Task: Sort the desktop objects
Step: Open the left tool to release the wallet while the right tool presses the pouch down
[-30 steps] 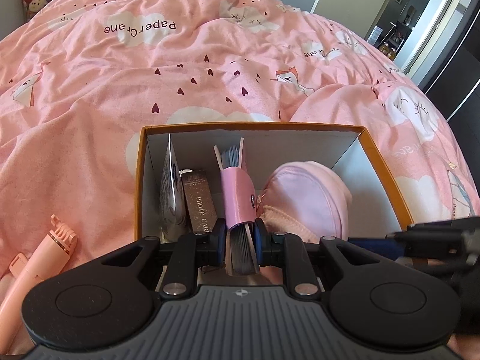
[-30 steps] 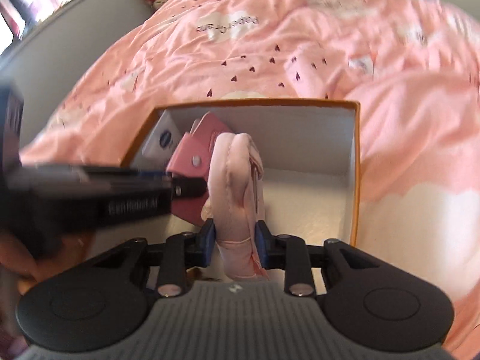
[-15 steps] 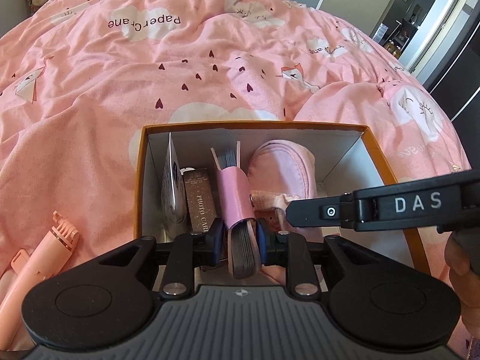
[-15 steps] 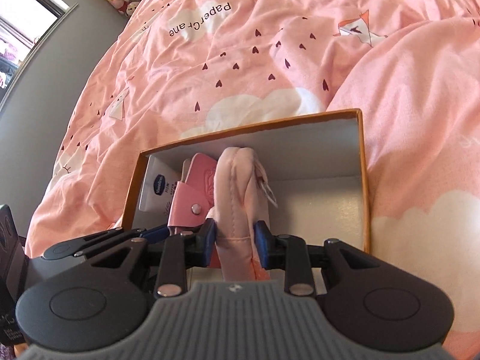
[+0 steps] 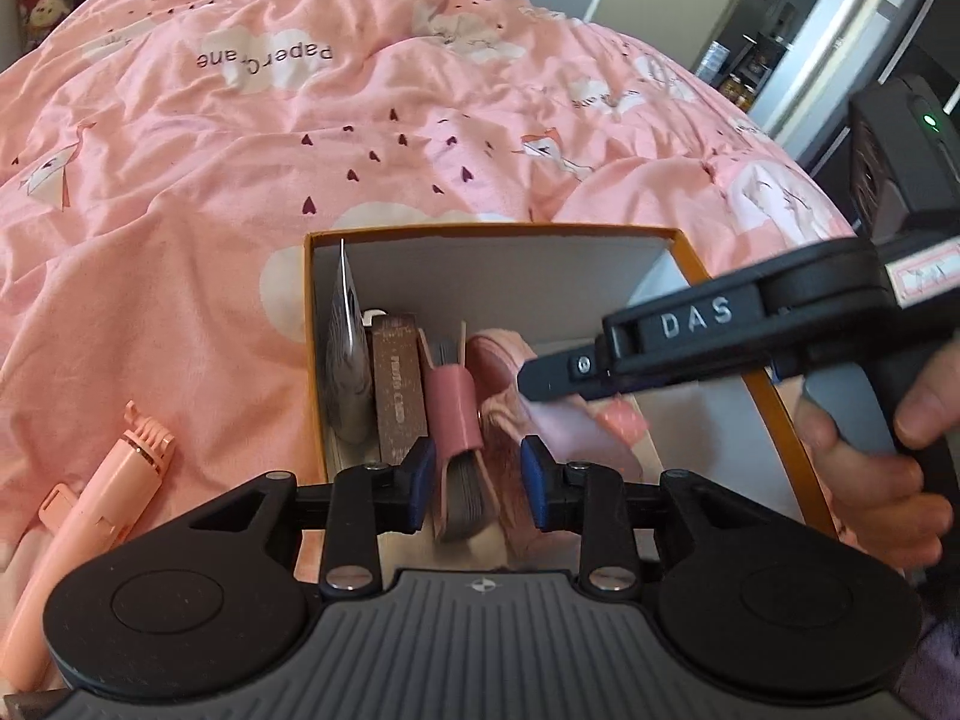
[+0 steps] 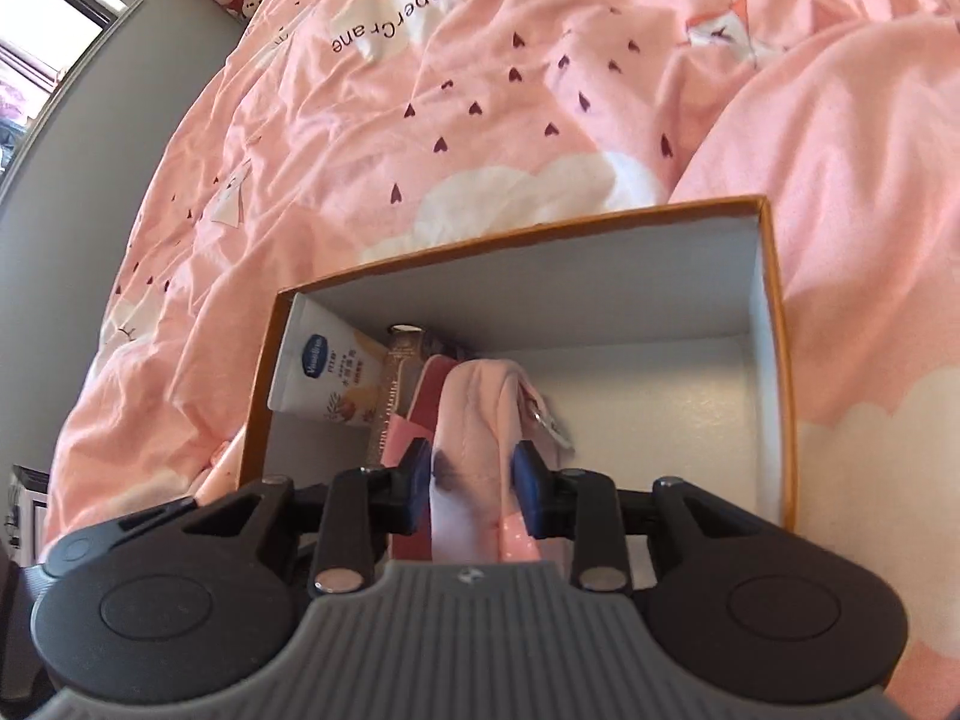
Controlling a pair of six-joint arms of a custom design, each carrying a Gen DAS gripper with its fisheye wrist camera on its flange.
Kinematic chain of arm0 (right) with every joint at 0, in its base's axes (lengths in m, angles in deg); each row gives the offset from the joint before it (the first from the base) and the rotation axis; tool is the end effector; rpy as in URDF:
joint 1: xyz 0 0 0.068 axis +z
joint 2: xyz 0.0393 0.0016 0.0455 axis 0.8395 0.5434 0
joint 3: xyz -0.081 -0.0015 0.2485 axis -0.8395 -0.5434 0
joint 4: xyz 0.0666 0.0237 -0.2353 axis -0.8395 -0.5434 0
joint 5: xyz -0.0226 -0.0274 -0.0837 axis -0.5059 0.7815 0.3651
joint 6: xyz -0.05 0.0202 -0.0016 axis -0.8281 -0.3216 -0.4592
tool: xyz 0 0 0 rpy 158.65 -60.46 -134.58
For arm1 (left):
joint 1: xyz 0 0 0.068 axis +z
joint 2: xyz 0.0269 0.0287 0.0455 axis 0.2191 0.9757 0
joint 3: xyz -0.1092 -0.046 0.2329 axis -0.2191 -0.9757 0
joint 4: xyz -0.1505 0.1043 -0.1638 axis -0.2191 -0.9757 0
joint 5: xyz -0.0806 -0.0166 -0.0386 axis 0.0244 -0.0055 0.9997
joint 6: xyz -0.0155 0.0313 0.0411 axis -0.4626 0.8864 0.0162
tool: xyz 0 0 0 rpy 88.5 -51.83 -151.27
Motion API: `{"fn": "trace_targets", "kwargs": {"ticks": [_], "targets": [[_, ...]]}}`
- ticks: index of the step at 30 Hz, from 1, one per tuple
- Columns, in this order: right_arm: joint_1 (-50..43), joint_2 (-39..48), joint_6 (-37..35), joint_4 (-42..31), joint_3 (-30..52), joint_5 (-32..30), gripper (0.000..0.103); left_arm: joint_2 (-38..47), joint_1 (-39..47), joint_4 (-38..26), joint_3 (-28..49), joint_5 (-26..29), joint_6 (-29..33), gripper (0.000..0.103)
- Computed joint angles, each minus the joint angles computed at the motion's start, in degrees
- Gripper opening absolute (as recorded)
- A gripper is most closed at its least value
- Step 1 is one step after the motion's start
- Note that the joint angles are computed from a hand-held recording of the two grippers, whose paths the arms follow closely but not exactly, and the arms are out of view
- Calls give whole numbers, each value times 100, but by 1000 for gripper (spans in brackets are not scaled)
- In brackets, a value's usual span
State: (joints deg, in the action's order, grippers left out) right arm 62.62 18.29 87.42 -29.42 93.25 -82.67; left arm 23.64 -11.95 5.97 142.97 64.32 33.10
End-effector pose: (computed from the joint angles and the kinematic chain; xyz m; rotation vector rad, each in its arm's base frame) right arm 0.3298 0.0455 0.2199 -0.0075 2.7174 0.6068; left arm 0.2793 -0.1377 0.2077 0.5142 2.5388 -0.5274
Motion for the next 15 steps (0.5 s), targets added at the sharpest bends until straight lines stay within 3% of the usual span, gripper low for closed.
{"fn": "trace_targets", "kwargs": {"ticks": [4,7,10,15], "targets": [[-23,-526,-531,39,-431,29,39,-201,-75,-242,-110,-10,441,35],[28,-974,-1151,-23,-725,96,47,-248,-174,-341,-161,-131,715,34],[100,-1392,-1984,-176,-1012,261,48,-232,-279,-245,-250,-393,906,29],[615,-1502,-2604,-113,-1371,1276,46,-103,-321,-188,-262,-421,1132,21]]}}
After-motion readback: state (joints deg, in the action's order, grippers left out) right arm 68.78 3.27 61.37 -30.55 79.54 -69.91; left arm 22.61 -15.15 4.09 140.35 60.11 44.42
